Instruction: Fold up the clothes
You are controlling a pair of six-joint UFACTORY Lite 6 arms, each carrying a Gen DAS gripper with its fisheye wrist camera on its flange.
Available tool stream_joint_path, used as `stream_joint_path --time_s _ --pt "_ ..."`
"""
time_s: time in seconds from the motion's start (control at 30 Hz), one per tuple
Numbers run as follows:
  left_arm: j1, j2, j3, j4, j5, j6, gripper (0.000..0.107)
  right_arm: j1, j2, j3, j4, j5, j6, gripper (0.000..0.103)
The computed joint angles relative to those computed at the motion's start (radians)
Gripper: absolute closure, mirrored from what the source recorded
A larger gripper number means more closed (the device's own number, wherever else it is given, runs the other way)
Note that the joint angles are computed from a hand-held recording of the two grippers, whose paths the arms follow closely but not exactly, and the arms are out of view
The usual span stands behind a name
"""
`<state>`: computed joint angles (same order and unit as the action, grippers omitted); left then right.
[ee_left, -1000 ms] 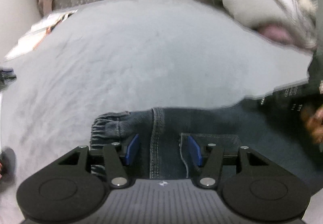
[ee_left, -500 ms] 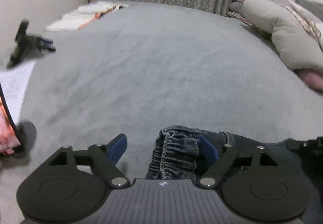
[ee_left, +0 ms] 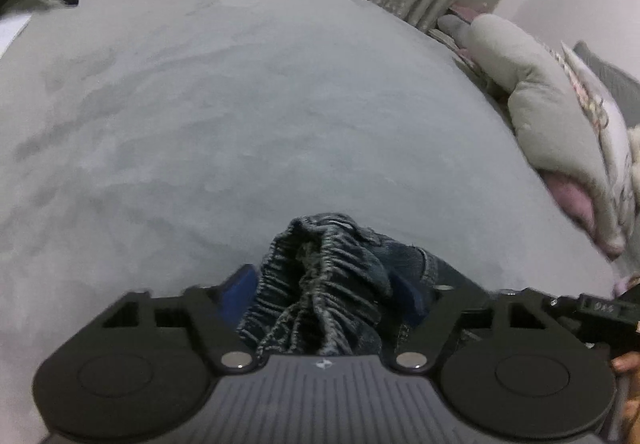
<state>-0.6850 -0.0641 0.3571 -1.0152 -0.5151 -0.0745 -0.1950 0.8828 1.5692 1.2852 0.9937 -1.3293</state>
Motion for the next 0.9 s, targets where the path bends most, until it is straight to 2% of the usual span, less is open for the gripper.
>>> stream_joint_path --time_s 0.07,0.1,0.23,0.3,0.37,0.43,0.47,0.53,0.6,0.63,0.67,0.7,0.77,0.83,0.87,0.9 --pt "-0.051 -0.008 0.016 -0.119 -0.042 0.113 0.065 0.007 -0.053 -0.083 0.059 -0.040 -0.082 0.091" --pt "-0.066 -0.007 0.025 -0.160 -0.056 0.154 0.066 0.013 -0.102 -0.159 0.126 -0.071 -0.165 0.091" --pt "-0.116 0.008 0.053 -0.282 -0.129 0.260 0.071 0.027 -0.191 -0.285 0.269 -0.102 -0.324 0.092" --pt "-0.157 0.002 0.064 -0.354 -0.217 0.305 0.072 0.043 -0.206 -0.293 0.296 -0.115 -0.343 0.093" --pt "-0.153 0.002 0.079 -0.380 -0.243 0.338 0.074 0.065 -0.209 -0.277 0.318 -0.135 -0.343 0.093" --pt "-0.106 0.013 0.081 -0.340 -0.207 0.312 0.074 0.083 -0.195 -0.239 0.324 -0.150 -0.321 0.094" --pt "-0.081 0.020 0.083 -0.316 -0.187 0.295 0.074 0.094 -0.180 -0.209 0.318 -0.164 -0.300 0.101" --pt "-0.051 0.023 0.068 -0.264 -0.154 0.264 0.072 0.131 -0.123 -0.108 0.255 -0.223 -0.211 0.100" --pt "-0.025 0.007 0.055 -0.228 -0.118 0.255 0.064 0.144 -0.093 -0.063 0.183 -0.251 -0.156 0.100" --pt "-0.026 0.009 0.060 -0.256 -0.120 0.290 0.059 0.145 -0.088 -0.063 0.169 -0.262 -0.157 0.099" --pt "-0.030 0.013 0.068 -0.299 -0.127 0.338 0.044 0.141 -0.089 -0.069 0.172 -0.259 -0.159 0.095" --pt "-0.042 0.016 0.077 -0.346 -0.139 0.387 0.036 0.128 -0.089 -0.078 0.179 -0.246 -0.154 0.093" --pt "-0.063 0.021 0.096 -0.418 -0.160 0.459 0.034 0.105 -0.102 -0.101 0.194 -0.226 -0.151 0.074" --pt "-0.119 0.010 0.136 -0.562 -0.220 0.602 0.034 0.088 -0.141 -0.147 0.229 -0.239 -0.187 0.061" --pt "-0.140 0.009 0.144 -0.604 -0.251 0.635 0.034 0.078 -0.161 -0.171 0.246 -0.243 -0.214 0.058" --pt "-0.189 0.011 0.171 -0.677 -0.323 0.710 0.034 0.059 -0.200 -0.217 0.272 -0.245 -0.263 0.057"
